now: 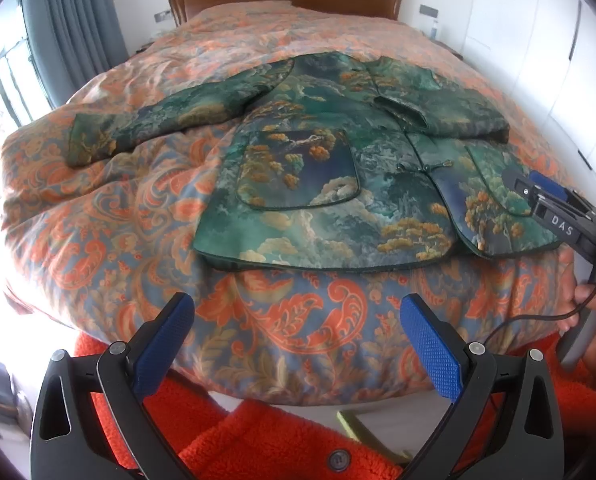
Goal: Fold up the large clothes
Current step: 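Lay the sleeve across the jacket body, open the right tool, withdraw, then grasp the jacket's front panel edge by the buttons with the left tool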
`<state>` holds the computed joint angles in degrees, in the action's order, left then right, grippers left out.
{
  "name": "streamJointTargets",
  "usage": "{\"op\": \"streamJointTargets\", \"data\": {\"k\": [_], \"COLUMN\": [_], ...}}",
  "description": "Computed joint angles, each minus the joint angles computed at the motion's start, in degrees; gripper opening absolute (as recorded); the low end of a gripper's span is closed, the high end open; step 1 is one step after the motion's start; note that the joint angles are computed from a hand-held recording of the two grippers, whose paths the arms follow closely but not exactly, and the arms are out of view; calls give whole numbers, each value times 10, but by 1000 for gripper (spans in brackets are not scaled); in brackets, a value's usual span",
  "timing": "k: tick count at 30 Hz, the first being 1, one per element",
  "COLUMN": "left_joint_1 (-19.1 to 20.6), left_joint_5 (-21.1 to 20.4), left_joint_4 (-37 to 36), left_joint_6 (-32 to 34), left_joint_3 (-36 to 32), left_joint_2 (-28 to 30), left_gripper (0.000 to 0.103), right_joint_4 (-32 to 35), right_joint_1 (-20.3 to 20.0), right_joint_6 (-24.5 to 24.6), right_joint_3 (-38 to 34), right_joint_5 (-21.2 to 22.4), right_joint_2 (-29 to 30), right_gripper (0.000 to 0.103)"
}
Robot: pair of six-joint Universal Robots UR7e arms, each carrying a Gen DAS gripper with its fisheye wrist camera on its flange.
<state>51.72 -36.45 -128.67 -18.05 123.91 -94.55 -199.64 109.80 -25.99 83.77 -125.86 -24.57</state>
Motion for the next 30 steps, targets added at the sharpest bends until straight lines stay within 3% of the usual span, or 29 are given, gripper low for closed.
{"op": "streamJointTargets", "data": {"k": [9,14,16,18,23,27,29,30], "left_joint_1": [7,37,52,74,132,161,168,169], "left_joint_5": [-12,-62,-98,-160,-309,-343,-344,-343], "left_joint_4": [7,-49,-85,-95,-50,24,58,71], "left_joint_6": [8,106,156,185,203,159,129,118], "left_joint_3": [-13,-74,-117,-169,-332,-478,-536,-558], "left_joint_2": [12,53,86,126,274,410,460,479], "left_gripper": [102,102,103,102,102,101,96,87], "right_joint_4": [-15,-36,-45,-69,-114,-117,-118,-118], "right_joint_1": [1,-3,-4,-4,-8,-16,-19,-21], "right_joint_6": [-6,-11,-9,-12,-5,11,18,22], "right_joint_3": [10,28,38,53,90,111,119,123], "right_joint_5": [3,4,4,2,-3,-4,-5,-4], "right_joint_2": [-3,-15,-22,-31,-51,-64,-68,-70], "right_gripper": [70,70,70,70,74,74,74,74]}}
